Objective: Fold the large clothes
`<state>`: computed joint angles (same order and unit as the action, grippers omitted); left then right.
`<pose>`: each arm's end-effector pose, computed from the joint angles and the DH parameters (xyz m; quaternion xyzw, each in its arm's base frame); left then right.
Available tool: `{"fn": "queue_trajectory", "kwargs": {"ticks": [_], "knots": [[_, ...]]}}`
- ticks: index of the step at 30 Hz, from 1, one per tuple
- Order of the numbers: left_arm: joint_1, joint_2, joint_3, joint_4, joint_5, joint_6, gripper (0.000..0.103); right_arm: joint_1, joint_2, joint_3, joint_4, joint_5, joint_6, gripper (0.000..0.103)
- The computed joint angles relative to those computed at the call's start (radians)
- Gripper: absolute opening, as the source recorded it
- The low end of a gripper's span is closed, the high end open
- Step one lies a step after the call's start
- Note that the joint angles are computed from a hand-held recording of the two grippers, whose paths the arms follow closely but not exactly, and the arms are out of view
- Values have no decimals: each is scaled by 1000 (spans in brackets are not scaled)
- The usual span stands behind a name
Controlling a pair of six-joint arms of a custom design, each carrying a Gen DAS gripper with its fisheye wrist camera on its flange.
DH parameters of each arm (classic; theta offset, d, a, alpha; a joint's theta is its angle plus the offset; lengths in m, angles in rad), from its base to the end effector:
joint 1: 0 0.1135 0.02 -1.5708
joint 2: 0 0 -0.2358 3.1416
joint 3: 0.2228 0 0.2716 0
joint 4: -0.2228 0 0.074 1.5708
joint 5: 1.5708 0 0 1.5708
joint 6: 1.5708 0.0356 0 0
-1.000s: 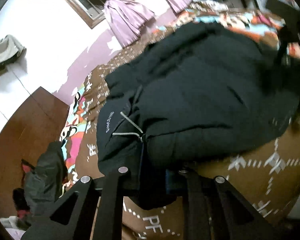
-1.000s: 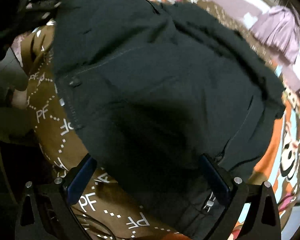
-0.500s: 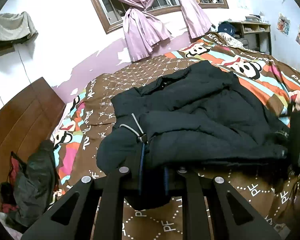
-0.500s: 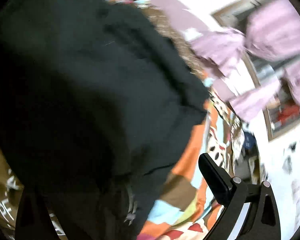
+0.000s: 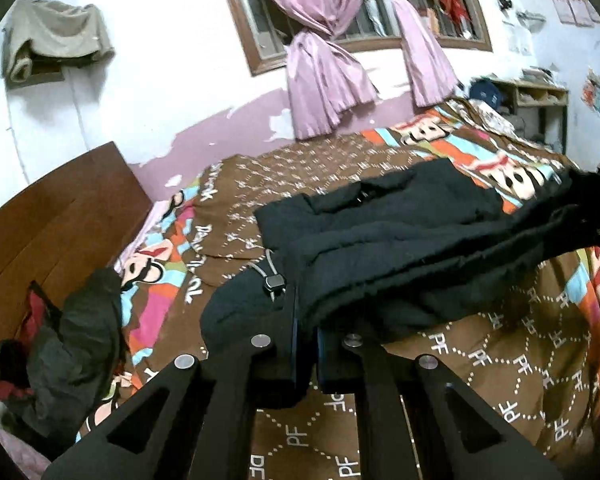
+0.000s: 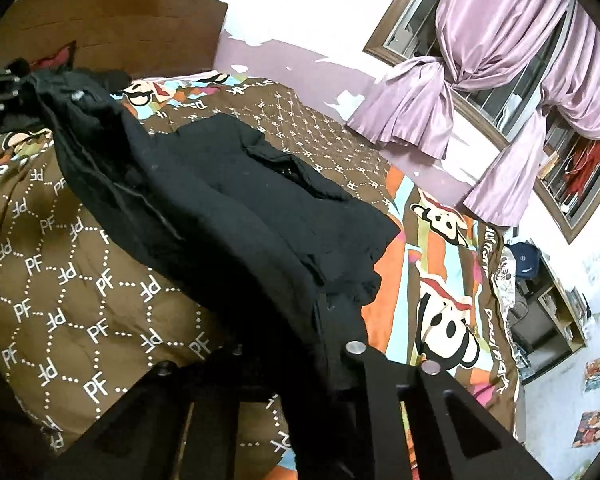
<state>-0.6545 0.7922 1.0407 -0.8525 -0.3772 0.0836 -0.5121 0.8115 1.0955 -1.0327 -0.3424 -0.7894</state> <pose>0.1544 -0.1019 0.3439 0.2325 0.8426 0.0307 0.4848 0.1575 -0.0748 0.3432 -0.1923 0.8852 -0.1143 0.4079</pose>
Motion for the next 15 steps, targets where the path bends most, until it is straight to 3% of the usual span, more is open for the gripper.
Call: {"fn": "queue_trajectory", "kwargs": {"ticks": [4, 7, 15], "knots": [[-8, -38, -34, -6, -24, -2, 5, 1, -61, -21, -41, -8, -23, 8], [-17, -74, -46, -35, -30, -14, 4, -48, -61, -10, -57, -73, -44, 7], [21, -125, 3, -87, 14, -44, 3, -170, -23, 149, -139, -223, -16, 7]]}}
